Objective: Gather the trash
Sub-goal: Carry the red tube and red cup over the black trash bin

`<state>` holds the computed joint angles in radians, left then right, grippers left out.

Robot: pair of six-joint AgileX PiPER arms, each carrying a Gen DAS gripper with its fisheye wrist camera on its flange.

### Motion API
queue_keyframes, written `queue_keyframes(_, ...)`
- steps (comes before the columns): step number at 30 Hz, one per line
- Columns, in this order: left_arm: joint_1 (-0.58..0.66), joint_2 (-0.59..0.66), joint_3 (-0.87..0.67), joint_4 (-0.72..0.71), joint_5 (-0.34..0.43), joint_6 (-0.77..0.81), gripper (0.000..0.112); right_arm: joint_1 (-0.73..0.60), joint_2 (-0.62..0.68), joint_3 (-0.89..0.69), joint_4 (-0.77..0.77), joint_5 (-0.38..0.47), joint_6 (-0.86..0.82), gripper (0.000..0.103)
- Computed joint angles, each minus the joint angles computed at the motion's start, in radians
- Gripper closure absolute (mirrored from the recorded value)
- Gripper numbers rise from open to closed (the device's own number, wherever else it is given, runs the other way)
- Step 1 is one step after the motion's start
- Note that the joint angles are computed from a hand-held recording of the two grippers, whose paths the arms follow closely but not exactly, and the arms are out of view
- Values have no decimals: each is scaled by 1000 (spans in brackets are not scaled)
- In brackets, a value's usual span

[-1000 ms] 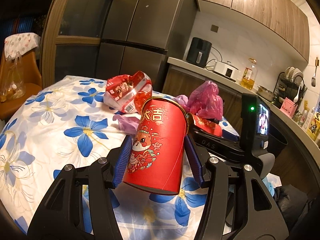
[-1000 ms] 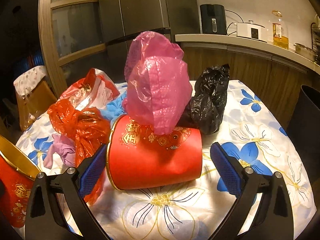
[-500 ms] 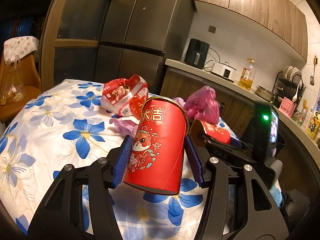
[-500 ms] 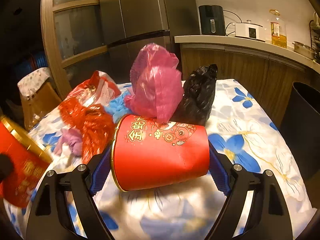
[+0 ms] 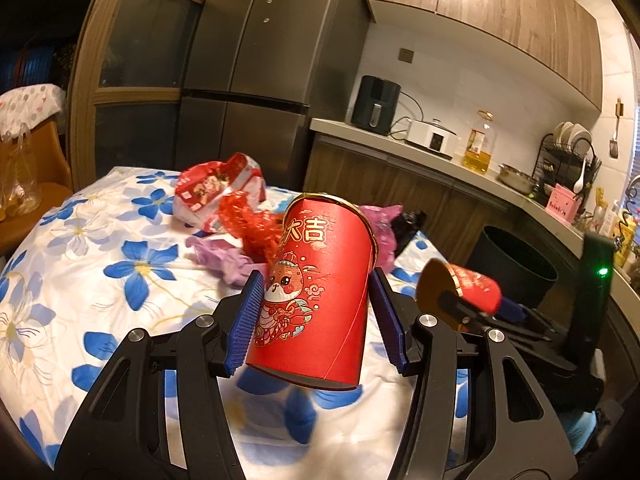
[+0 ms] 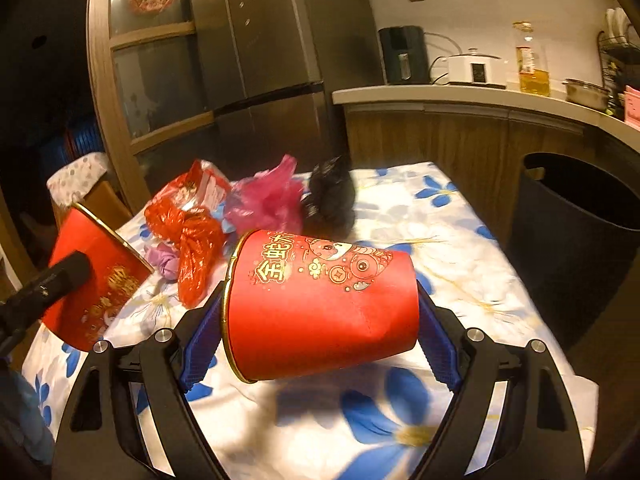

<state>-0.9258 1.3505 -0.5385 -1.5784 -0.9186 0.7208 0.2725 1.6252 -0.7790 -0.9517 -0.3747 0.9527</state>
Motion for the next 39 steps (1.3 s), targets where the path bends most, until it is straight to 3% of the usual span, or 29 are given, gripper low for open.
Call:
queue_keyframes(10,-53,137,-162,7,1,61,59,-201,-112,82,-79,-115,45,20)
queue_keyframes(19,-28,288,-385,58,88,158,59,-392,-132,51,-141,-169,106,20)
queue_keyframes(32,42,565,-836,66,258,377,59,-556,-25,-114,-26,-157,55,20)
queue_keyframes(39,94,750,-1161,-56,352,569,59,-585,71,-229,4,-142,55,20)
